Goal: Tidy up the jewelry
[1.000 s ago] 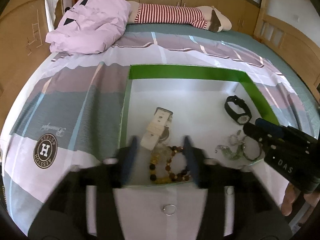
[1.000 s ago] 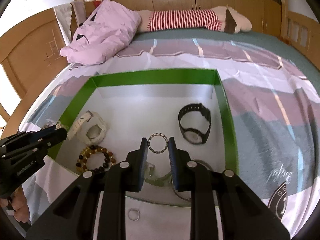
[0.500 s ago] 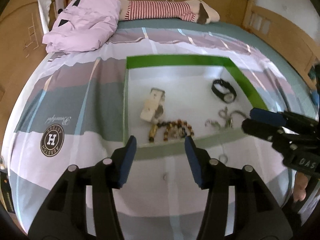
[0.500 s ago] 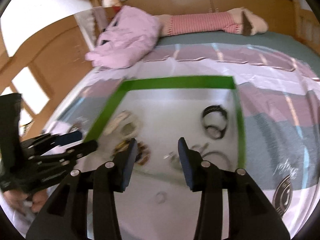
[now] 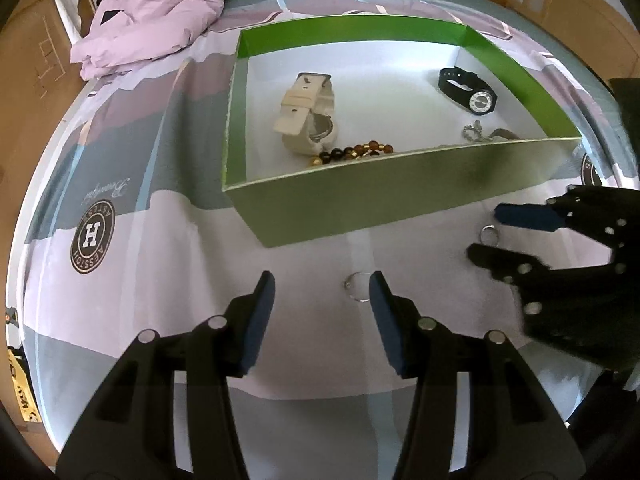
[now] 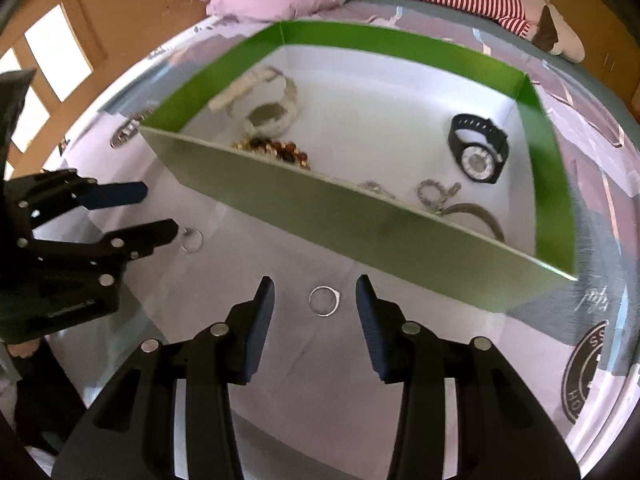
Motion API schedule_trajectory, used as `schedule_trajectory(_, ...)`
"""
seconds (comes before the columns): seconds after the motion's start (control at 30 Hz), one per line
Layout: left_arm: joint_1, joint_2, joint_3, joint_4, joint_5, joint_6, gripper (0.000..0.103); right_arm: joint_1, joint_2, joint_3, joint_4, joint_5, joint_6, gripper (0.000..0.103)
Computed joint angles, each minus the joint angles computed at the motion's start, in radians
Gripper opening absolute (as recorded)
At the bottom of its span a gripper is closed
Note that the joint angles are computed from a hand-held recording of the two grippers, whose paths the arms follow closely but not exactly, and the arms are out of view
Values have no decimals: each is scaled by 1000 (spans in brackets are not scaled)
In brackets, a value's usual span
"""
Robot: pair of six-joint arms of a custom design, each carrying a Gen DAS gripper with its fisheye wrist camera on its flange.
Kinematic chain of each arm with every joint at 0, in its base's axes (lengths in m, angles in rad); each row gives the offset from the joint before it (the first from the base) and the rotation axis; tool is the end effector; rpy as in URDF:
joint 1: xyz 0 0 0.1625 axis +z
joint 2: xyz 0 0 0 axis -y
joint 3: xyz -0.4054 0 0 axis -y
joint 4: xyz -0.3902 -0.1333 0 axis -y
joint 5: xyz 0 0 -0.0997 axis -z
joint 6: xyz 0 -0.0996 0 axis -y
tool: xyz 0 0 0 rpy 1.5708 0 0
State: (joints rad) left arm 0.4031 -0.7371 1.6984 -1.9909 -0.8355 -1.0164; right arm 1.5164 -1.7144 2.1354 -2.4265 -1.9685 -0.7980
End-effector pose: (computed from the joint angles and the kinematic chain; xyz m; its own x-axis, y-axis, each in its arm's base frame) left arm -0.4467 -0.4080 0.0004 -0.6561 0.1446 -0.7407 0.4380 0.8723 -0.2176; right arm 0.0714 -0.4317 0.3630 -0.6718 -0.4997 0.5468 -0.6183 0.7848 -0.0425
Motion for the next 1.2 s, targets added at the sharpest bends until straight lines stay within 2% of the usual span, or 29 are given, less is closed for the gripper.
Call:
schedule_trajectory(0.1,-2,3,3,-12,-6,15,50,11,27,16,-39,-49,-8,41)
schedule_trajectory(0.17,-4,8,0,-14,-9,19,51,20,30,21,-47,-64,-20,33)
schedule_trajectory(0.2,-4,10,-2,-16,-12,23,51,22,29,13,-21,-65,-13,23)
schedule_trajectory(0.23,-3,13,-3,-20,-14,28,51,23,28,2,10,-68,-10,18)
schedule_trajectory(0.47,-1,19,11,-92,-48,87,51,5,-5,-20,55,-92,-52,19)
schedule_trajectory(0.5,-1,18,15,-97,-50,90,51,0,-15,-23,56,-83,-55,22)
schedule_trajectory(0.53,0,19,17,-103,-52,93,52,-7,-28,-32,70,-62,-50,32)
schedule_trajectory(0.6,5,24,20,-115,-56,95,52,-14,-54,-39,89,-37,-42,41)
schedule_trajectory(0.73,20,29,28,-158,-61,85,52,-16,-63,-40,94,-47,-40,41)
schedule_trajectory(0.83,21,45,17,-142,-52,88,50,-11,-58,-25,86,-70,-54,41)
schedule_trajectory(0.87,18,50,14,-134,-43,91,46,-10,-54,-21,82,-76,-57,41)
schedule_trajectory(0.9,14,55,11,-130,-38,98,35,-9,-52,-17,76,-83,-62,41)
schedule_trajectory(1.0,9,55,13,-144,-48,108,21,-7,-42,-2,54,-105,-77,41)
schedule_trajectory(1.2,-7,58,18,-169,-76,144,21,-2,-28,-1,43,-124,-82,41)
